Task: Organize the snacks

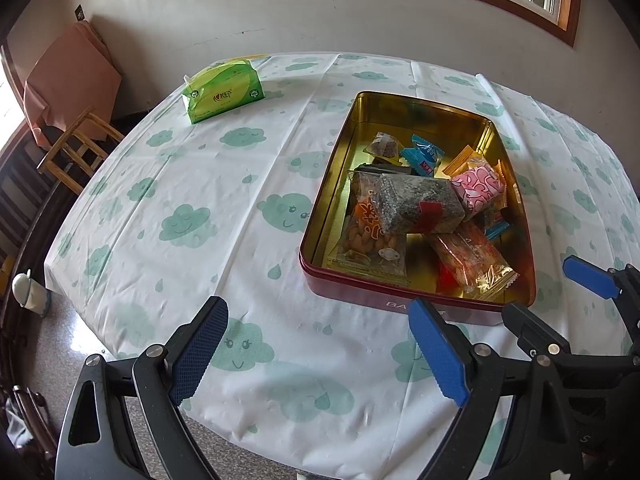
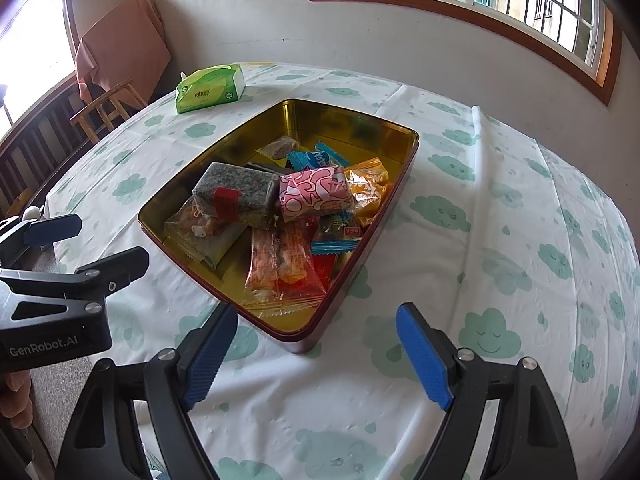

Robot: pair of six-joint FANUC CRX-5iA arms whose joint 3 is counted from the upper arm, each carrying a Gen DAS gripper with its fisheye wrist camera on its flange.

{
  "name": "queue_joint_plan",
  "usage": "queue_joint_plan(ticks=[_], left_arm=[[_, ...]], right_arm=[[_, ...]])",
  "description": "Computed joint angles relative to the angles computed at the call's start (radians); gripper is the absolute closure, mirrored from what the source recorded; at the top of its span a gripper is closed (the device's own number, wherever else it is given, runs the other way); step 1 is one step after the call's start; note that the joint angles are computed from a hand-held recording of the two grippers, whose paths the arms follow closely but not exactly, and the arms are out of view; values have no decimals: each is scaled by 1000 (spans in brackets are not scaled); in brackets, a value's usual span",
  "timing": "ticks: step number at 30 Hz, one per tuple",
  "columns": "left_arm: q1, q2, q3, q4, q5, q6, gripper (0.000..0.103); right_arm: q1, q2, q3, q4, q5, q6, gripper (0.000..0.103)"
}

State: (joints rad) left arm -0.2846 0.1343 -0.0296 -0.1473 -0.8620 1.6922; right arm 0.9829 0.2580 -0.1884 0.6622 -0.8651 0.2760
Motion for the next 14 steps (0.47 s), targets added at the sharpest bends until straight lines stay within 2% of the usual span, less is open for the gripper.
queue_joint_plan(ticks=[14], left_arm=[[1, 5, 6, 21, -2, -23, 13]], right_arm=[[0, 2, 2, -3, -1, 3, 19]])
